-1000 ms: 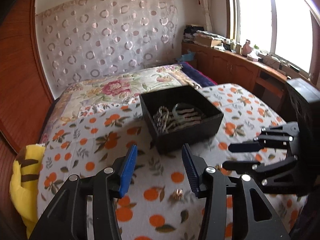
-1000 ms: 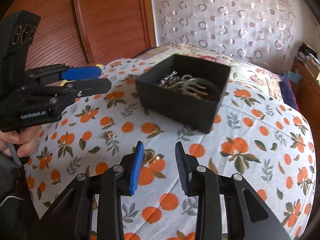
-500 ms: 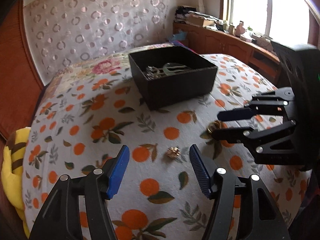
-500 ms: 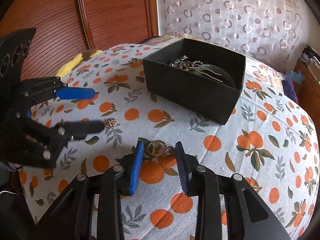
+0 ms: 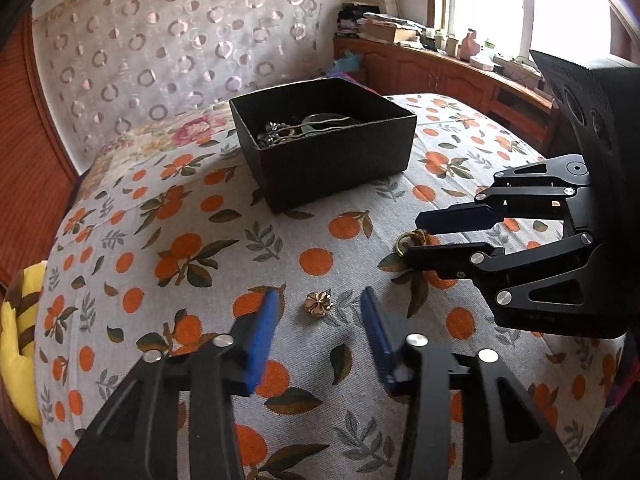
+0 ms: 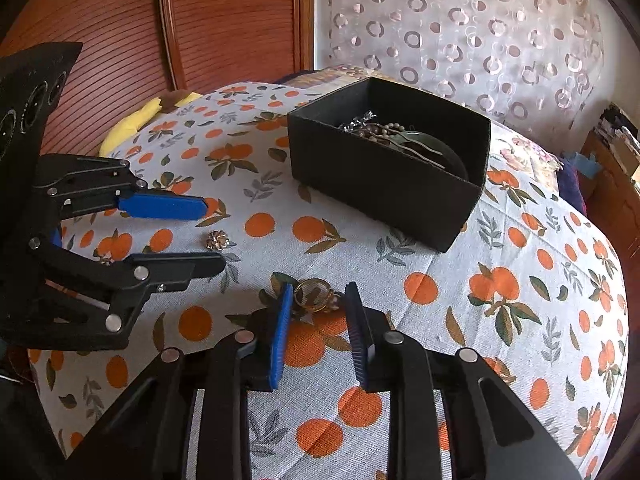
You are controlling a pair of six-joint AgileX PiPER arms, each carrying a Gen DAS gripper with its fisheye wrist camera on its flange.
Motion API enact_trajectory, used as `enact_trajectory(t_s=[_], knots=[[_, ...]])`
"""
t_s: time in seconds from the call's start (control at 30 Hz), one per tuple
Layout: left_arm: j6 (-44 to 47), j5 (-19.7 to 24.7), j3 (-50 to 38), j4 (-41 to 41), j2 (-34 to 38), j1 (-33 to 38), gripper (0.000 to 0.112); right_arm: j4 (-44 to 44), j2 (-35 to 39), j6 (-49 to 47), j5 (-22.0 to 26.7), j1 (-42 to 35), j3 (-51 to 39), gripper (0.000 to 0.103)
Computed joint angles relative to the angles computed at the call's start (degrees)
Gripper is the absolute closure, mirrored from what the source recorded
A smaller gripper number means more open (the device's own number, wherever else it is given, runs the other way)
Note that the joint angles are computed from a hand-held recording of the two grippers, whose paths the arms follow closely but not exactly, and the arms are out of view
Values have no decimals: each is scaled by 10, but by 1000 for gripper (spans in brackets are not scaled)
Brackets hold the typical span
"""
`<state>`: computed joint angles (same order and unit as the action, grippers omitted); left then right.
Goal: Organize jewelry
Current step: 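Grasp the gold ring with the right gripper while the left grasps the gold flower earring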
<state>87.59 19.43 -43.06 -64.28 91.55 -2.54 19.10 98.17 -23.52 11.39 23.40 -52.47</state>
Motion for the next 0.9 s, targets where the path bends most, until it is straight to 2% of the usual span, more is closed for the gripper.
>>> enact_trajectory(t_s=[0.13,0.17,0.23,0.43,0.77,0.8,0.83,0.9], knots=[[5,-11,2,-2,3,-8,100,14,0,-14,1,-2,0,74],[11,-11,4,-7,2,-8,100,13,0,-13,1,-2,1,74],[40,-5,10,-34,-3,-2,108,7,0,-8,1,-2,1,74],[69,-13,22,-69,-18,9,108,3,0,-3,0,-1,1,74],[67,40,18,-82,-58,64,108,6,-2,-10,0,-3,1,77],[61,47,15,-79,-62,71,108,28,-6,-33,-1,-6,5,80],[58,53,12,-77,-64,76,108,68,-9,-76,-2,-10,8,92],[45,65,2,-70,-67,87,108,109,-14,-115,-1,-16,10,91]])
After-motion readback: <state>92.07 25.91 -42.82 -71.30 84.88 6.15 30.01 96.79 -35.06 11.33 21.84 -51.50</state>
